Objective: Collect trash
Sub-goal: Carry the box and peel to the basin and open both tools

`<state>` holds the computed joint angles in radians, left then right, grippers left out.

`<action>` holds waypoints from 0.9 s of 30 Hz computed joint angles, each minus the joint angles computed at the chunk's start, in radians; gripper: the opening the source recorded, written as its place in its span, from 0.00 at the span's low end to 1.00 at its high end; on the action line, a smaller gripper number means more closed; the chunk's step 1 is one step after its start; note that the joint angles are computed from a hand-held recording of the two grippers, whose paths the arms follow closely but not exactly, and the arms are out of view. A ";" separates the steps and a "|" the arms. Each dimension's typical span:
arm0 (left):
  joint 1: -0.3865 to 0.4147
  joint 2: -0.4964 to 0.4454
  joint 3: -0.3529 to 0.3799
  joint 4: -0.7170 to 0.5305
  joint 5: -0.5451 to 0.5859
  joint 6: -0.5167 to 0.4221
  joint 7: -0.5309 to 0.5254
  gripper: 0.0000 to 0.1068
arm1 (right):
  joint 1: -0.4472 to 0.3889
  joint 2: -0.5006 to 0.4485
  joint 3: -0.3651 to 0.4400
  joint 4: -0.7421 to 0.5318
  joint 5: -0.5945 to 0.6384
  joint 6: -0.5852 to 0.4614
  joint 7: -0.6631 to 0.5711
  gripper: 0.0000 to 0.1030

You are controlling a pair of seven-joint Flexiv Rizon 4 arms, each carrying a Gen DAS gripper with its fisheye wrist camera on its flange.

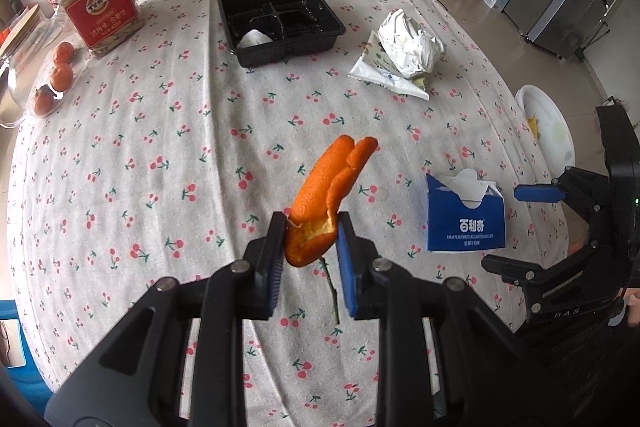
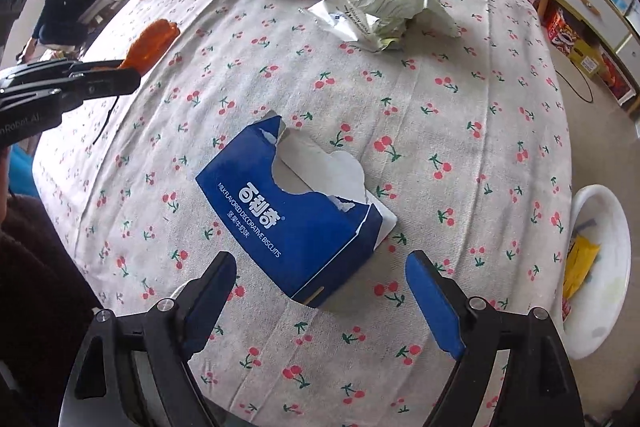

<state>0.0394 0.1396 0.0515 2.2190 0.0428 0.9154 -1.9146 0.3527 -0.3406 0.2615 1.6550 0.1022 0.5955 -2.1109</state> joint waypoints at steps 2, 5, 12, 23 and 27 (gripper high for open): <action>0.001 0.005 0.003 0.006 0.000 -0.002 0.000 0.25 | 0.018 -0.006 -0.001 0.019 -0.034 0.029 -0.002 0.85; 0.003 0.012 0.004 0.014 -0.001 -0.002 0.000 0.25 | 0.042 -0.025 -0.009 0.032 -0.083 0.066 0.026 0.85; 0.011 0.026 0.008 0.029 -0.003 -0.004 0.000 0.25 | 0.043 -0.047 0.011 0.017 -0.072 0.111 0.027 0.80; 0.007 0.015 -0.004 0.012 -0.008 0.007 -0.007 0.25 | 0.012 -0.047 0.001 -0.037 -0.013 0.098 0.086 0.54; -0.003 -0.001 -0.013 -0.006 -0.009 0.018 -0.013 0.25 | -0.021 -0.042 -0.003 -0.053 0.023 0.112 0.090 0.54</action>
